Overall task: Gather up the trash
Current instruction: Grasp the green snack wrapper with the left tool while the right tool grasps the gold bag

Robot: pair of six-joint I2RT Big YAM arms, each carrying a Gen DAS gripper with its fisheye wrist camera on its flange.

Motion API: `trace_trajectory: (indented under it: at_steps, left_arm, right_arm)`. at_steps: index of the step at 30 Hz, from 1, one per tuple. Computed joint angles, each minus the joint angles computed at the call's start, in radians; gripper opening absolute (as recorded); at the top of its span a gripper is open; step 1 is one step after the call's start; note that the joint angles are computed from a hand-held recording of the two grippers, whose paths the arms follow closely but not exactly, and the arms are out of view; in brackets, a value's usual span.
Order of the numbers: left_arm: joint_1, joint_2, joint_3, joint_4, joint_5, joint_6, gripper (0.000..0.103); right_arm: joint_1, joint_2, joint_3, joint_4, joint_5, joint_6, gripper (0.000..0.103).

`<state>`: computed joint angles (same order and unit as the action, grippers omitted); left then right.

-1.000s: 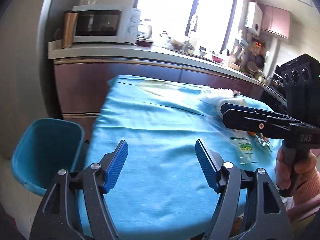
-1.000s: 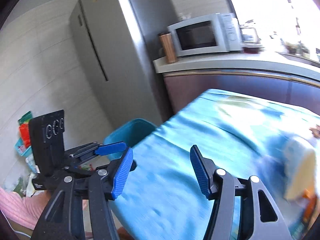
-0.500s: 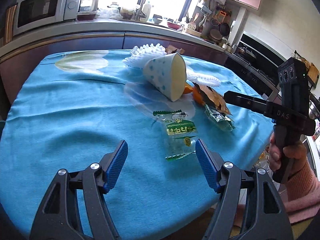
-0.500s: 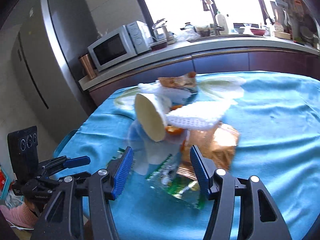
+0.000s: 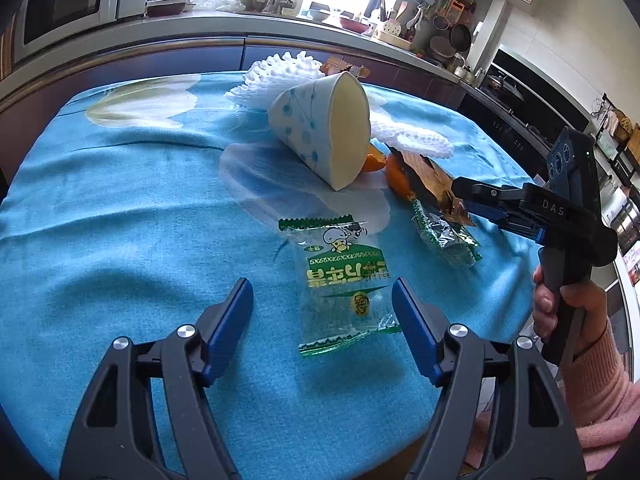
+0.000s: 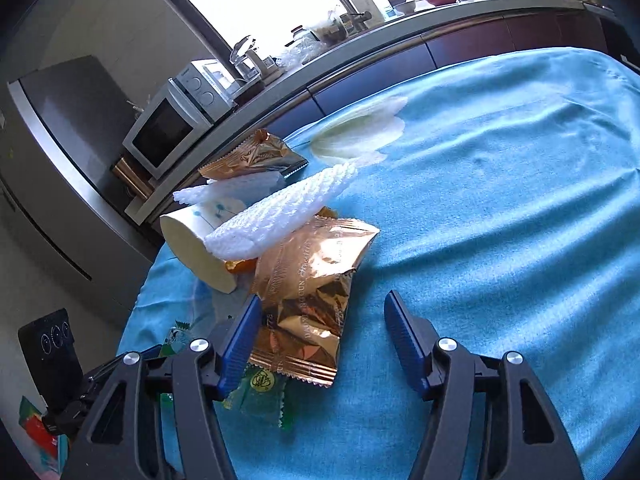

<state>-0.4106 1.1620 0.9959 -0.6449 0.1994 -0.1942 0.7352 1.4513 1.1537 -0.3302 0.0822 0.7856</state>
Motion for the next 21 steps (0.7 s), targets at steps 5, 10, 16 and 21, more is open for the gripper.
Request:
trace_trajectory:
  at_steps: [5, 10, 16, 21]
  left_arm:
    - [-0.002, 0.007, 0.008, -0.008, -0.005, 0.003, 0.054]
    - [-0.001, 0.007, 0.008, -0.013, -0.001, 0.000, 0.040]
    - [0.004, 0.003, 0.002, -0.010, 0.014, -0.013, 0.027]
    - [0.008, -0.011, -0.007, -0.007, 0.025, -0.016, 0.021]
  right_arm:
    - [0.000, 0.014, 0.009, 0.014, -0.026, -0.003, 0.051]
    - [0.002, 0.005, -0.005, 0.024, -0.032, 0.003, 0.039]
    - [0.011, -0.014, -0.021, 0.033, -0.026, 0.002, 0.035]
    - [0.022, -0.031, -0.027, 0.030, 0.005, -0.005, 0.033]
